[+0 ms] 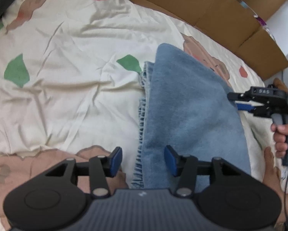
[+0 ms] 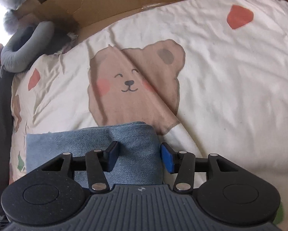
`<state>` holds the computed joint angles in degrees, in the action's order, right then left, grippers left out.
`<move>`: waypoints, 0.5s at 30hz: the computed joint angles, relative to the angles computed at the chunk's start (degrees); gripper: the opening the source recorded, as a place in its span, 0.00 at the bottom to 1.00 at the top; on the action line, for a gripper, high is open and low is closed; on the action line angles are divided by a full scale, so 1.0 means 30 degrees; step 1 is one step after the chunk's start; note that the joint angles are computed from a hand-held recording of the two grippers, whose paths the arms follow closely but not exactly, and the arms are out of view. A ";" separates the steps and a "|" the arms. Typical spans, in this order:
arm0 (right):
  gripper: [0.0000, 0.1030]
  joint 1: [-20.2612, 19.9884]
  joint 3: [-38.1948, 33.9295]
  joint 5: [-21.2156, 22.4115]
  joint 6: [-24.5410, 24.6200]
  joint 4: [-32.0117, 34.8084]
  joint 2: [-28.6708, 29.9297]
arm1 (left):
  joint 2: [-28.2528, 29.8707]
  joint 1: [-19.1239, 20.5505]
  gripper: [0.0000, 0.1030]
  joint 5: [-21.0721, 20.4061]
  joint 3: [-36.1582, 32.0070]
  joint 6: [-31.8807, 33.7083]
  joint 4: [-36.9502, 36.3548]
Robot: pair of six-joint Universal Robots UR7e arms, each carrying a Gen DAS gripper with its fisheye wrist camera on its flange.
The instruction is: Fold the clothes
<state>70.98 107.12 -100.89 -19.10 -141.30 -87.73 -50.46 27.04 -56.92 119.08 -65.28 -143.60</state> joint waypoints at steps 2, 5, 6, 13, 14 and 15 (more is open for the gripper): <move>0.50 -0.0057 0.0139 0.0282 0.0027 0.0302 -0.0426 | -0.0050 0.0010 0.48 -0.0160 -0.0240 0.0032 0.0336; 0.50 -0.0508 0.0689 0.0877 -0.0125 0.0743 -0.1265 | -0.0172 0.0098 0.52 -0.0376 -0.0331 -0.0242 0.0317; 0.50 -0.0684 0.0892 0.1031 -0.0235 0.0901 -0.1550 | -0.0183 0.0078 0.54 -0.0302 -0.0323 -0.0269 0.0286; 0.51 -0.1945 0.2472 0.1820 0.0375 0.1943 -0.3428 | -0.0089 0.0283 0.62 -0.0542 -0.0130 -0.0394 -0.0349; 0.51 -0.2084 0.2675 0.1931 0.0343 0.2106 -0.3652 | -0.0040 0.0362 0.65 -0.0654 -0.0058 -0.0413 -0.0542; 0.51 -0.2231 0.2850 0.2139 0.0362 0.2279 -0.3856 | 0.0006 0.0440 0.67 -0.0766 0.0007 -0.0434 -0.0723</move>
